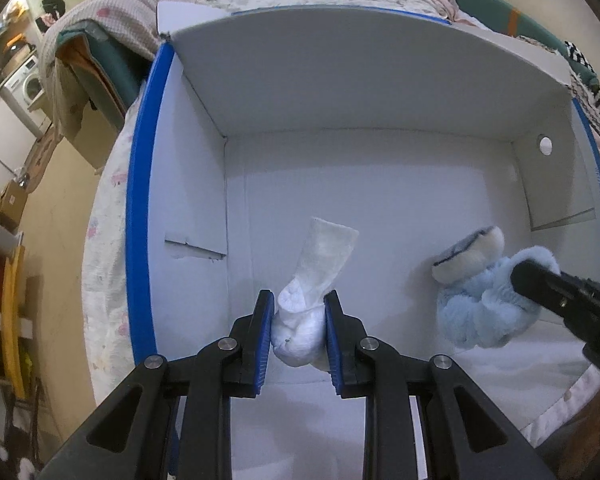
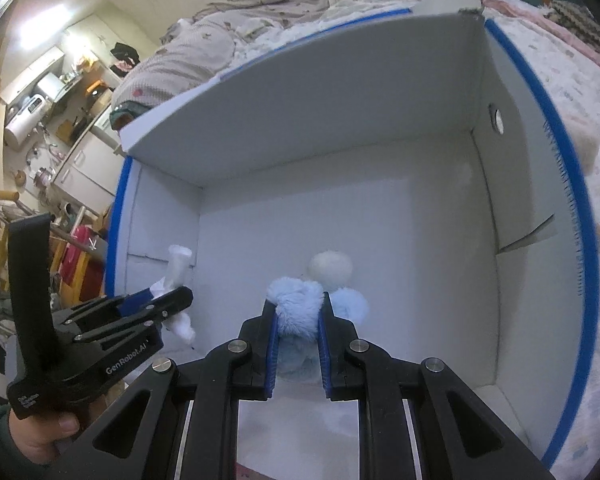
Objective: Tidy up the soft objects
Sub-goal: 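Carry the sock and the blue plush into the box with both grippers, then open both grippers to drop the sock and the plush in the box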
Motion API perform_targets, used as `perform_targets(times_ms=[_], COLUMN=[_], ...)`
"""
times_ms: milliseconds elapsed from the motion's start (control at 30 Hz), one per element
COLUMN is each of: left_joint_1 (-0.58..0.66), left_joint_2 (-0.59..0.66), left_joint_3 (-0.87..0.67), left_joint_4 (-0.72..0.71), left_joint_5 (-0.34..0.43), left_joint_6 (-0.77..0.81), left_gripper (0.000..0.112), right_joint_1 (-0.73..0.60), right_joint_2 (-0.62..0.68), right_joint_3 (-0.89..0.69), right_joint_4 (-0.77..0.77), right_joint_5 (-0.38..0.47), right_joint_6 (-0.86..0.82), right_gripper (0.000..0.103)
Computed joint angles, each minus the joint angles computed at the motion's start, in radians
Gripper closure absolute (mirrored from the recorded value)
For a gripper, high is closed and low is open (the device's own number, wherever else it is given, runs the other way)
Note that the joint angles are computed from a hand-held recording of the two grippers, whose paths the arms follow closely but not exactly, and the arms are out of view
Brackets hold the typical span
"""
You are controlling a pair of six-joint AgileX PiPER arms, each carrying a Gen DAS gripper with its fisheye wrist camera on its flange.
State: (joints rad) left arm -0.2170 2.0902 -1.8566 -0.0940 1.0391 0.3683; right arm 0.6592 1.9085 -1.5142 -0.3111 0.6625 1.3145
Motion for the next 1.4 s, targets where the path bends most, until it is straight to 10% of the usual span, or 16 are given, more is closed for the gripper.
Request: perform_targets(times_ms=[967,1400], left_joint_1=[-0.051,-0.07], left_joint_2=[0.138,-0.021], left_joint_3=[-0.159,0.091], left_joint_4=[0.087,0.081], left_joint_5=[0.066,-0.089], left_joint_6=[-0.052,-0.012], left_gripper=[0.089,0.057], right_joint_1=[-0.007,0.021], right_joint_2=[0.312,0.41], right_joint_3=[-0.49,-0.699], right_joint_4=[0.084,0.002], right_joint_5=[0.375,0.527], right_joint_6=[-0.149,-0.149], right_gripper=[0.079,0.039])
